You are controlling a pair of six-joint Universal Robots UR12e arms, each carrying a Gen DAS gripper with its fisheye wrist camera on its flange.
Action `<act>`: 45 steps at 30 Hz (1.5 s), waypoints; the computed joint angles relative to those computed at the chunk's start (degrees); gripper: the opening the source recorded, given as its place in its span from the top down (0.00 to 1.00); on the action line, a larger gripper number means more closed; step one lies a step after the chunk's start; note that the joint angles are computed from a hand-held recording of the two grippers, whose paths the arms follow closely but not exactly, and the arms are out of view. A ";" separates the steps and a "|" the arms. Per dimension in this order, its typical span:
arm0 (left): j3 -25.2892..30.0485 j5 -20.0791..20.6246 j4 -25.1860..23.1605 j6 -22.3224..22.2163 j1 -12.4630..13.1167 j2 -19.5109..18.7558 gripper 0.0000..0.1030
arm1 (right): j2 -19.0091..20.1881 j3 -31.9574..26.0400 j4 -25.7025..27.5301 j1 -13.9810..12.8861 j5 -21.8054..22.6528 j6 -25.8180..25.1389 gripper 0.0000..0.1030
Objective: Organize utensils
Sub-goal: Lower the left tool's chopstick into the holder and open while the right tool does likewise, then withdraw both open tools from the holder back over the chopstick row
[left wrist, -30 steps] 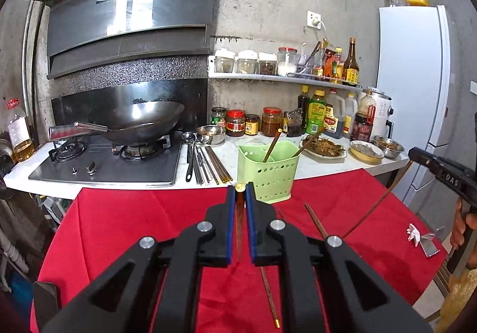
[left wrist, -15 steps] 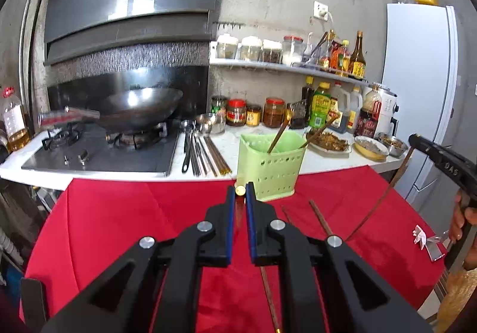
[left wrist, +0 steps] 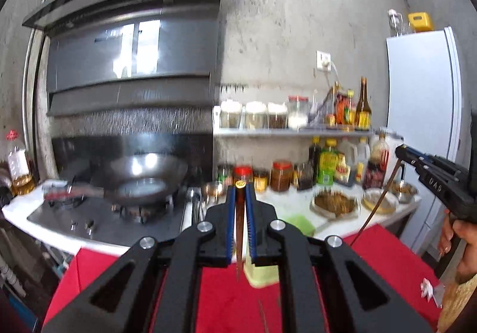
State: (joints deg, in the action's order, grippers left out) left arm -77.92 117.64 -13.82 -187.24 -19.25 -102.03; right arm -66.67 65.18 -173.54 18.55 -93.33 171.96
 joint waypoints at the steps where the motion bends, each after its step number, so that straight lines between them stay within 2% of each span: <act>1: 1.01 -0.38 0.76 0.26 0.23 -0.59 0.93 | 0.69 -1.19 -0.32 0.02 0.10 0.16 0.94; 4: 4.13 -2.06 3.07 1.08 0.90 -2.41 0.93 | 2.99 -5.43 -1.13 -0.15 1.97 1.40 0.93; 6: 6.06 -3.60 3.52 0.90 1.34 -3.55 0.93 | 4.41 -8.05 -1.18 -0.57 4.94 3.81 0.93; 10: 8.15 -6.19 3.54 0.60 1.89 -5.51 0.93 | 6.38 -10.66 0.30 -0.69 7.65 4.94 0.93; 14: 9.22 -7.60 -0.18 0.03 2.42 -7.48 0.93 | 7.81 -11.25 3.37 -0.59 8.55 3.86 0.93; 22: 7.46 -9.11 -4.70 -1.32 3.32 -8.39 0.93 | 8.34 -9.76 8.62 -0.86 8.74 2.97 0.93; 25: 7.27 -10.61 -6.76 -1.66 3.71 -8.54 0.93 | 8.29 -10.02 11.32 -0.74 8.10 3.13 0.89; 27: 7.65 -9.37 -7.39 -1.18 3.51 -8.77 0.90 | 7.90 -9.62 11.10 -0.61 7.00 3.18 0.67; 29: 7.59 -9.01 -7.68 -1.83 3.50 -8.26 0.73 | 6.81 -8.44 9.58 -0.62 6.35 3.56 0.60; 33: 6.31 -5.74 -4.74 -2.04 2.59 -6.32 0.63 | 3.51 -4.99 7.58 -0.36 3.28 2.66 0.60; 35: 5.33 -3.10 -3.82 -1.73 1.81 -5.04 0.53 | 1.35 -2.38 7.46 -0.43 2.05 2.60 0.60; 37: 3.48 1.28 -2.96 -1.15 0.56 -3.38 0.47 | -1.68 1.81 7.77 -0.67 1.38 2.80 0.59; 40: 0.18 9.66 -6.24 -1.66 -1.60 -1.00 0.44 | -5.78 8.62 7.65 -0.87 0.43 2.31 0.59; 43: -4.74 11.20 -10.97 -6.13 -2.54 2.04 0.42 | -9.41 15.52 8.68 -1.06 0.57 2.15 0.59; 45: -8.11 11.04 -16.07 -10.45 -3.13 3.91 0.42 | -11.10 19.31 9.33 -0.98 0.38 2.20 0.59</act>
